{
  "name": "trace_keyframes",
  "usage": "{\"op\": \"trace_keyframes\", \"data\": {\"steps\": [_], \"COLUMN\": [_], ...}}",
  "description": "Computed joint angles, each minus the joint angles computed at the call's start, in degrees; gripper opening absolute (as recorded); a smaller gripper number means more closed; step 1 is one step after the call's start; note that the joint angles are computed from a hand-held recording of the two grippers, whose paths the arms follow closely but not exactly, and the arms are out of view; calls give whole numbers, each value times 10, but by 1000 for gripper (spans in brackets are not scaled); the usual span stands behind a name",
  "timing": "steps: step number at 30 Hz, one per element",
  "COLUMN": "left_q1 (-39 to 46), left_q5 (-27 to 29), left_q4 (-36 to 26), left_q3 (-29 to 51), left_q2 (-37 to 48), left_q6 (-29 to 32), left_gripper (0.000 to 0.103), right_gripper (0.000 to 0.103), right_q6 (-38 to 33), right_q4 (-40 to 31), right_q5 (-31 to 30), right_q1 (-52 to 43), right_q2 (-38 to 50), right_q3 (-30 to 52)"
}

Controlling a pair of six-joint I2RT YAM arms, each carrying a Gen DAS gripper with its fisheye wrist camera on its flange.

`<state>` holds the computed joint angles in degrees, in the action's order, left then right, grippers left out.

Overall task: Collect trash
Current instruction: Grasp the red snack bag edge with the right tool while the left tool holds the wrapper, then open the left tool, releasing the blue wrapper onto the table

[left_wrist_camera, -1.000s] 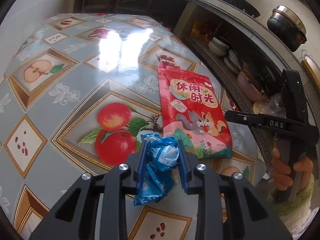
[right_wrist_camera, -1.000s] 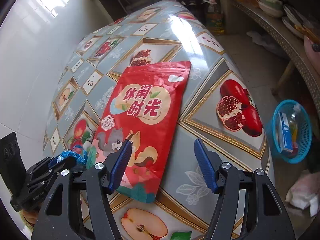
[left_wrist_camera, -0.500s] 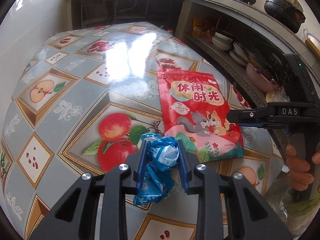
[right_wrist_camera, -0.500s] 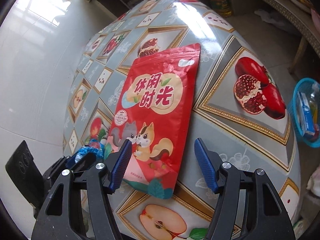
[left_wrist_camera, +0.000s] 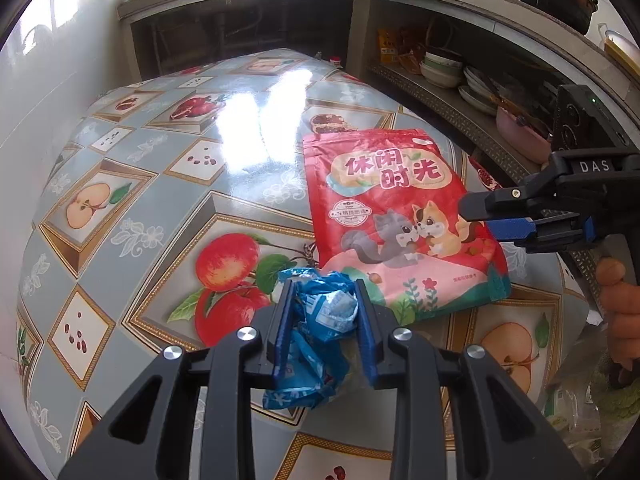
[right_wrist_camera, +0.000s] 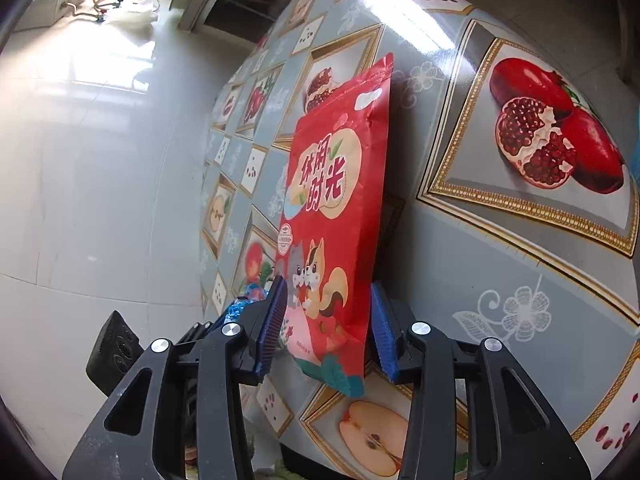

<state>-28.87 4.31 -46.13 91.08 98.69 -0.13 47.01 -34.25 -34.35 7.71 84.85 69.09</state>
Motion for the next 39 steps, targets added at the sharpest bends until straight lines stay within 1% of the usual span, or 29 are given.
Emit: {"op": "trace_keyframes", "data": {"steps": [2, 4, 8, 10, 13, 16, 20, 24, 27, 28, 30, 32, 35, 36, 39], "left_q1": [1, 2, 12, 27, 44, 61, 76, 77, 71, 69, 68, 69, 75, 78, 84], "left_q5": [2, 5, 22, 46, 52, 55, 53, 58, 67, 68, 73, 82, 90, 90, 95], "left_q4": [1, 3, 6, 4, 4, 2, -5, -20, -34, -37, -44, -54, -69, -76, -99], "left_q3": [-2, -3, -11, -13, -19, -21, -24, -25, -23, -21, -16, -9, -2, 2, 9], "left_q2": [-1, -1, -8, -12, -19, -23, -27, -33, -34, -34, -31, -31, -35, -37, -42], "left_q6": [-2, -4, -5, -8, -8, -11, -16, -17, -13, -12, -10, -9, 7, 18, 47], "left_gripper": [27, 27, 28, 27, 27, 27, 27, 27, 28, 31, 39, 54, 63, 64, 67], "right_gripper": [33, 22, 19, 19, 18, 16, 15, 15, 15, 16, 16, 17, 18, 18, 18], "right_q6": [-1, 0, 0, -3, -11, -26, -65, -115, -135, -135, -138, -138, -137, -127, -133], "right_q4": [-9, -13, -17, -20, -24, -39, -68, -106, -115, -116, -122, -126, -126, -115, -114], "right_q5": [11, 21, 70, 90, 104, 103, 92, 53, 24, 15, 8, 12, 20, 26, 18], "right_q1": [4, 13, 36, 44, 48, 44, 45, 31, 17, 10, 0, -2, 2, 10, 4], "right_q2": [2, 7, 7, 3, -6, -20, -25, -53, -76, -83, -93, -96, -99, -90, -93], "right_q3": [2, 4, 5, 4, 0, -5, -1, -26, -53, -61, -67, -65, -62, -59, -64]}}
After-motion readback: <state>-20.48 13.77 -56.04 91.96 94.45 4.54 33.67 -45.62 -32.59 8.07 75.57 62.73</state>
